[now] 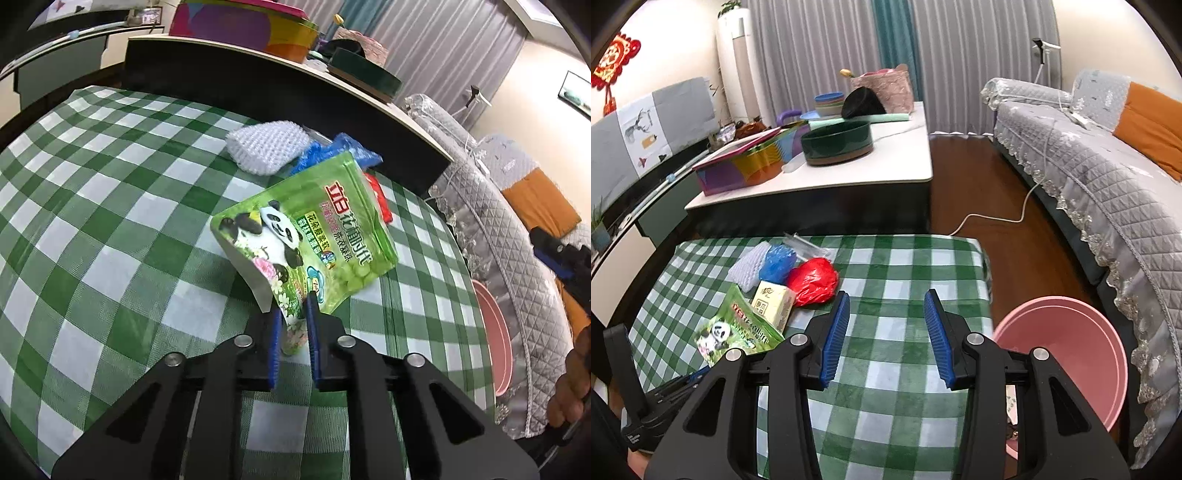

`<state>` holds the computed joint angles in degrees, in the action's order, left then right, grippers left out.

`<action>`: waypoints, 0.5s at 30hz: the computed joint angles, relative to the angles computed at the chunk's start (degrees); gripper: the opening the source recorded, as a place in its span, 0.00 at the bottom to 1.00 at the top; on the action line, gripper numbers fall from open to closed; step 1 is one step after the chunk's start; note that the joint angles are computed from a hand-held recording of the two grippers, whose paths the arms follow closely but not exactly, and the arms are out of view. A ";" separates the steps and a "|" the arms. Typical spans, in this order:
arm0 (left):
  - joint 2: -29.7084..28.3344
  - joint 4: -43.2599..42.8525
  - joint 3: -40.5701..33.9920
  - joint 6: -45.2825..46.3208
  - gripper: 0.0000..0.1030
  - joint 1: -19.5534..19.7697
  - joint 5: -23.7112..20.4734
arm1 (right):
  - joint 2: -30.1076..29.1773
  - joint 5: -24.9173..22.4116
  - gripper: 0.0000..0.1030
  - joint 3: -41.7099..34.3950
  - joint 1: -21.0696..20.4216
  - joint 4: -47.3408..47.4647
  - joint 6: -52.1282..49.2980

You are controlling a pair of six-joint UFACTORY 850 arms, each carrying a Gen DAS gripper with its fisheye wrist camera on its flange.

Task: Collect trash
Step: 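Grasp the green panda package with the left tool while the right tool grasps the beige tissue pack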

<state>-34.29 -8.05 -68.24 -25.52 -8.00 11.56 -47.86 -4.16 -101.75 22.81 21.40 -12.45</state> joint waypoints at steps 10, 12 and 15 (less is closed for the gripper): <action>1.44 -18.84 1.51 17.17 0.05 0.25 4.24 | -6.25 -4.47 0.41 -8.84 2.37 -3.42 2.17; 1.87 -23.74 1.98 21.10 0.04 0.52 5.35 | -7.60 -5.49 0.41 -10.75 2.85 -3.57 2.10; 2.51 -29.82 2.67 25.32 0.01 1.03 6.72 | -10.05 -7.33 0.41 -14.19 3.87 -2.93 1.20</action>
